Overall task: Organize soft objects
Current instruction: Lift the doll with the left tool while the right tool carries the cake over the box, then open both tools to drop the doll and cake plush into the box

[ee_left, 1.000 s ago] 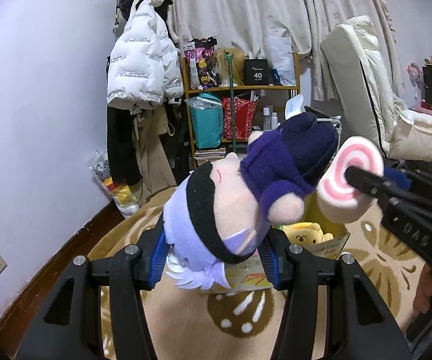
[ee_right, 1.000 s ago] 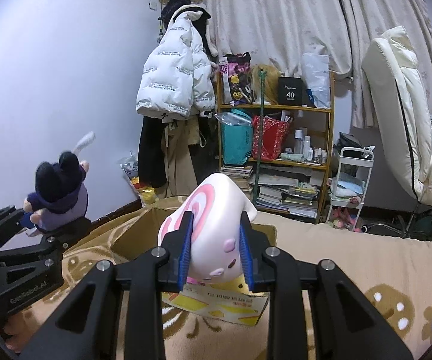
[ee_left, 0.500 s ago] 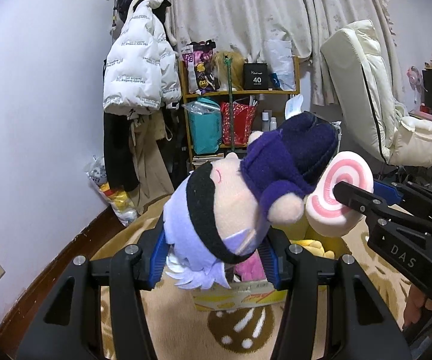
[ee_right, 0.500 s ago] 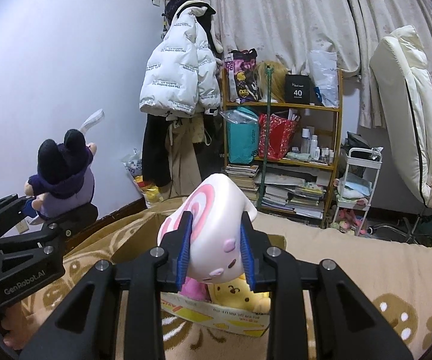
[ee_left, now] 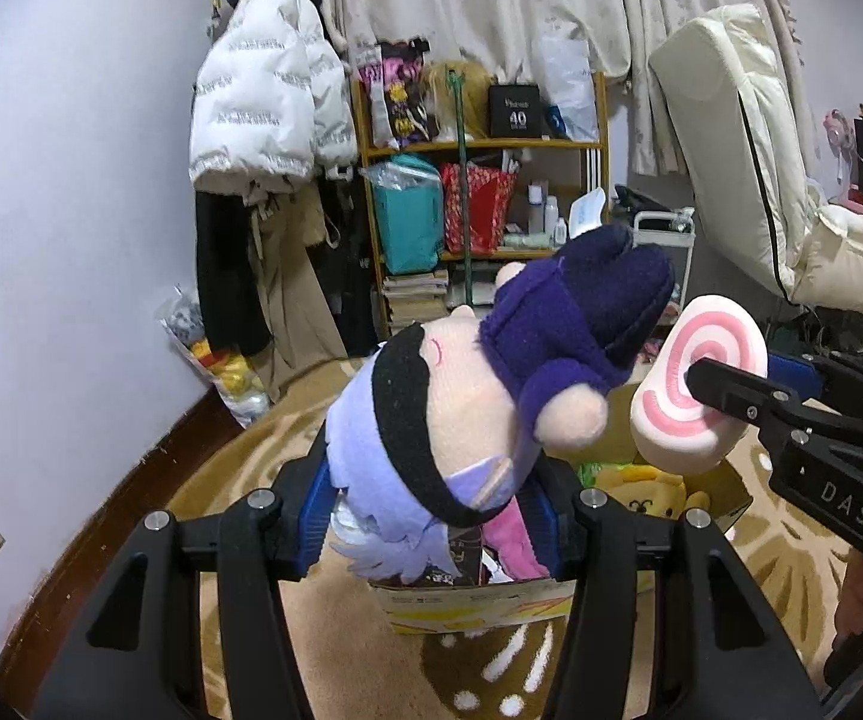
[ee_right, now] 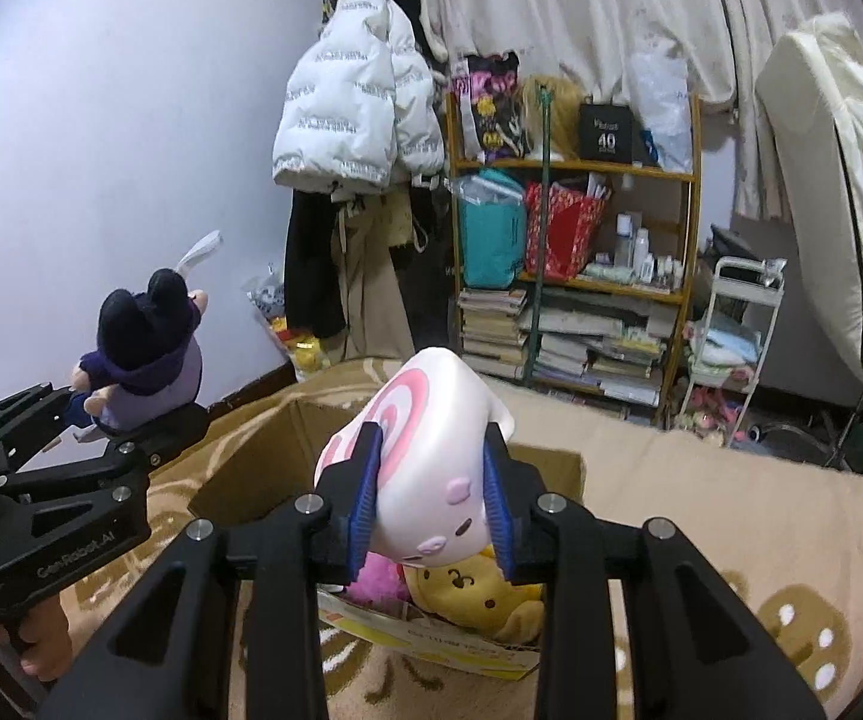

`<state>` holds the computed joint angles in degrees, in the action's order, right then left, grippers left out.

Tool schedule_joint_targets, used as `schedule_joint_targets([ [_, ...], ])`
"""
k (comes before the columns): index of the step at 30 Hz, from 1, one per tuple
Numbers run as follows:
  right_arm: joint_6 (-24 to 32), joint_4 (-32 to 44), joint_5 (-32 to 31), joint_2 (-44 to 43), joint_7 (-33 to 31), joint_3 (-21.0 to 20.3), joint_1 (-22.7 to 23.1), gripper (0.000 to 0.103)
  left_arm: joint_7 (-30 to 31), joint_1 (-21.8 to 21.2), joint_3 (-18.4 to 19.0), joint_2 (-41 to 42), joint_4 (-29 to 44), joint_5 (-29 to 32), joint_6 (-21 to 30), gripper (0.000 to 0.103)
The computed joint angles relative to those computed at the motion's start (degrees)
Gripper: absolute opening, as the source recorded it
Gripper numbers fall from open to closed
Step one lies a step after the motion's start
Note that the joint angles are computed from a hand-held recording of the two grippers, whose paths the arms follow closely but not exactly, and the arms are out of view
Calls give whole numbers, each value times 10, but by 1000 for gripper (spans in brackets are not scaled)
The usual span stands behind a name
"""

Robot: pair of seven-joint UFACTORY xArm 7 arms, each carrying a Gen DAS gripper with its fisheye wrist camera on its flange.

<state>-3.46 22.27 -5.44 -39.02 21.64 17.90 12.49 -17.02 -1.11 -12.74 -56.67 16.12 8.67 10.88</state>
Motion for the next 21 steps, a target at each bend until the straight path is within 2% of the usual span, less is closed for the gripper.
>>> schedule_joint_targets([
  [5, -18, -1, 1, 38, -20, -37, 26, 35, -1, 6, -6, 45, 5, 3, -14, 54],
  [9, -20, -3, 14, 69, -38, -86, 73, 38, 6, -8, 6, 87, 18, -2, 0, 58],
  [12, -10, -1, 24, 86, -49, -100, 87, 41, 1, -3, 0, 106, 23, 2, 12, 59],
  [13, -6, 1, 29, 92, -55, -116, 103, 41, 3, -6, 4, 111, 26, 2, 15, 59],
  [15, -4, 0, 44, 99, -69, -154, 143, 41, 2, -9, 9, 119, 29, 0, 24, 63],
  [16, -1, 0, 51, 99, -73, -165, 152, 42, 0, -9, 10, 121, 30, 0, 26, 70],
  [17, -1, 0, 56, 100, -78, -169, 156, 42, -3, -7, 9, 119, 29, 0, 26, 78],
  [21, -7, -5, 60, 94, -80, -137, 124, 42, -12, 3, 3, 104, 20, 8, 19, 83],
])
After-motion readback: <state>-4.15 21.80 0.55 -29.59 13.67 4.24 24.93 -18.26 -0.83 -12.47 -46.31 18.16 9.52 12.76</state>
